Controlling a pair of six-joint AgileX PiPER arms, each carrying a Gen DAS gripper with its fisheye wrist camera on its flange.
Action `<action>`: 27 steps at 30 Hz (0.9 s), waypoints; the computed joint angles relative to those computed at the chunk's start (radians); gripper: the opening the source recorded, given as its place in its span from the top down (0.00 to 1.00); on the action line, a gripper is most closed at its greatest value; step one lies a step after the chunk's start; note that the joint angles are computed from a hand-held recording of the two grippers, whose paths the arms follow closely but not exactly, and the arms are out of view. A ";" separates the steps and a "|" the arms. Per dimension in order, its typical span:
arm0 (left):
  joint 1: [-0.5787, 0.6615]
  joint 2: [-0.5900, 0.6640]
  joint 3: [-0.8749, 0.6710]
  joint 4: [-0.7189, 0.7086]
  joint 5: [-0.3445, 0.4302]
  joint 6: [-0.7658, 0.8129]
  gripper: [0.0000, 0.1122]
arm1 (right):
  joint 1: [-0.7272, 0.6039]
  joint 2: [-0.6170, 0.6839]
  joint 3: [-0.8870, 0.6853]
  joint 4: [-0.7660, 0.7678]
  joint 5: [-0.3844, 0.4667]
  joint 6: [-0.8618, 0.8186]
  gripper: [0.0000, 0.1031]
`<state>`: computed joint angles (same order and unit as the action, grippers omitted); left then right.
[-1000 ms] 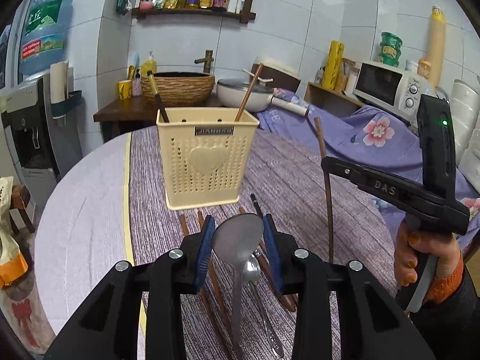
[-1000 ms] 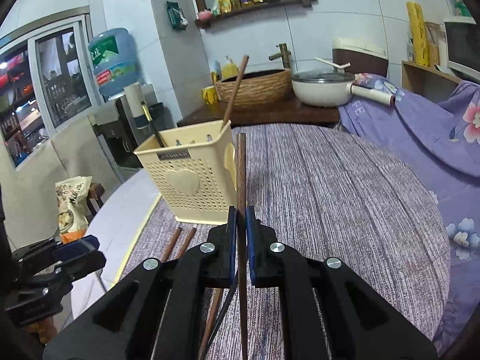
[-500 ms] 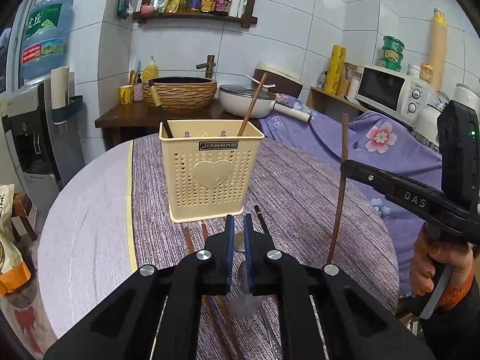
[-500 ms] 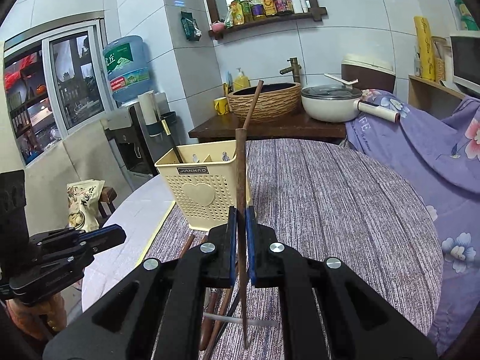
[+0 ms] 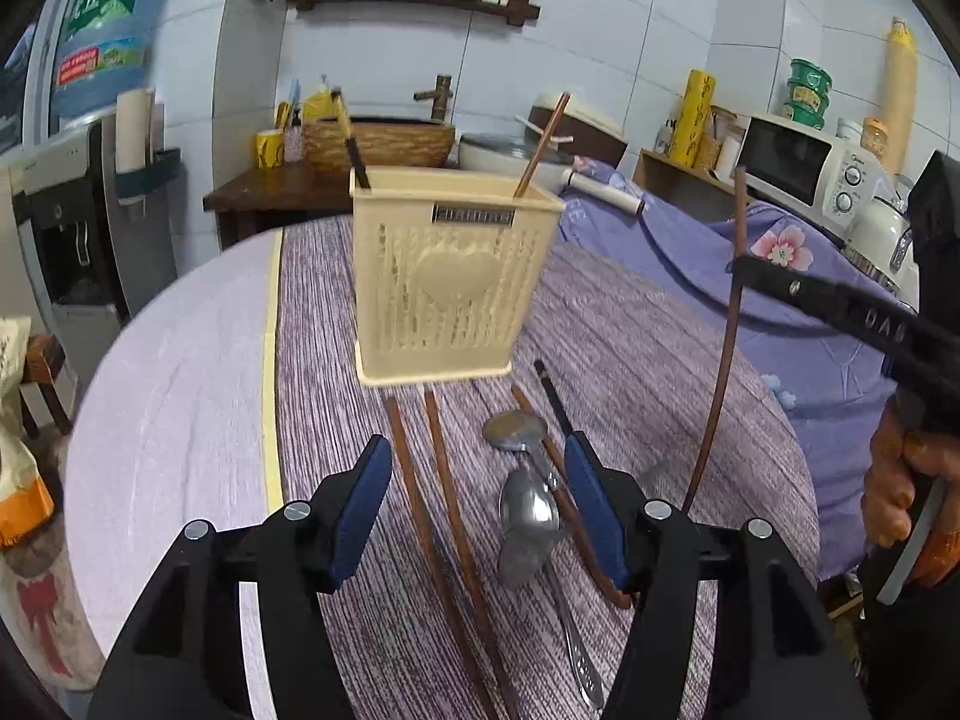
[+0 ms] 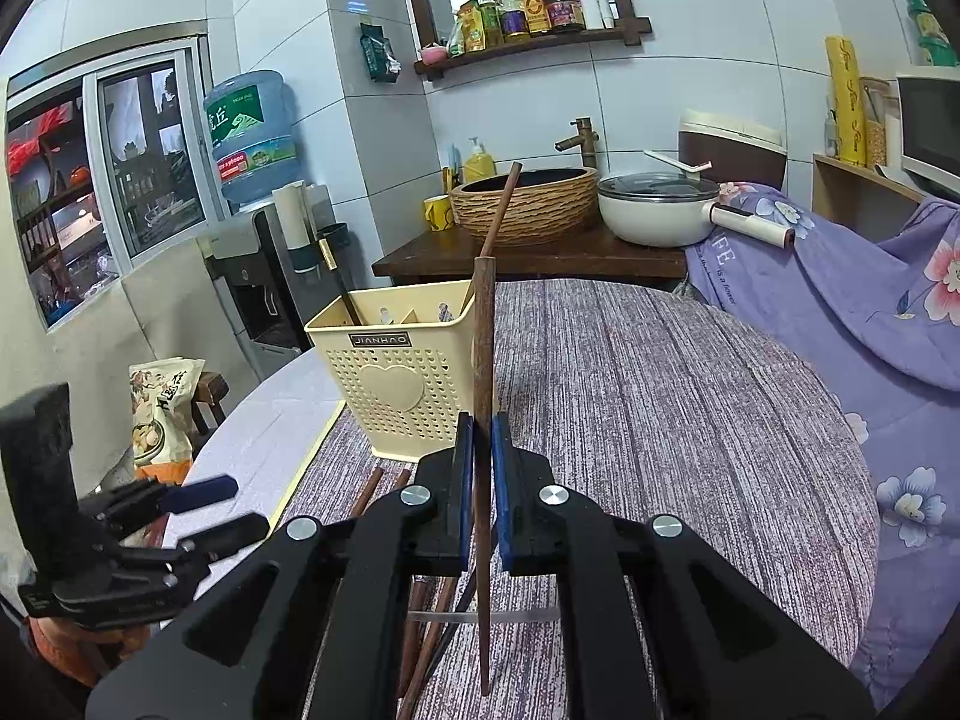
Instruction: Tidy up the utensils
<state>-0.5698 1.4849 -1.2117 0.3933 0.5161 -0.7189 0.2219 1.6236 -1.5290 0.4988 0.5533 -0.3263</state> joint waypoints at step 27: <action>0.078 0.147 0.047 -0.591 -0.091 0.436 0.90 | 0.019 -0.030 0.046 -0.013 -0.045 0.005 0.93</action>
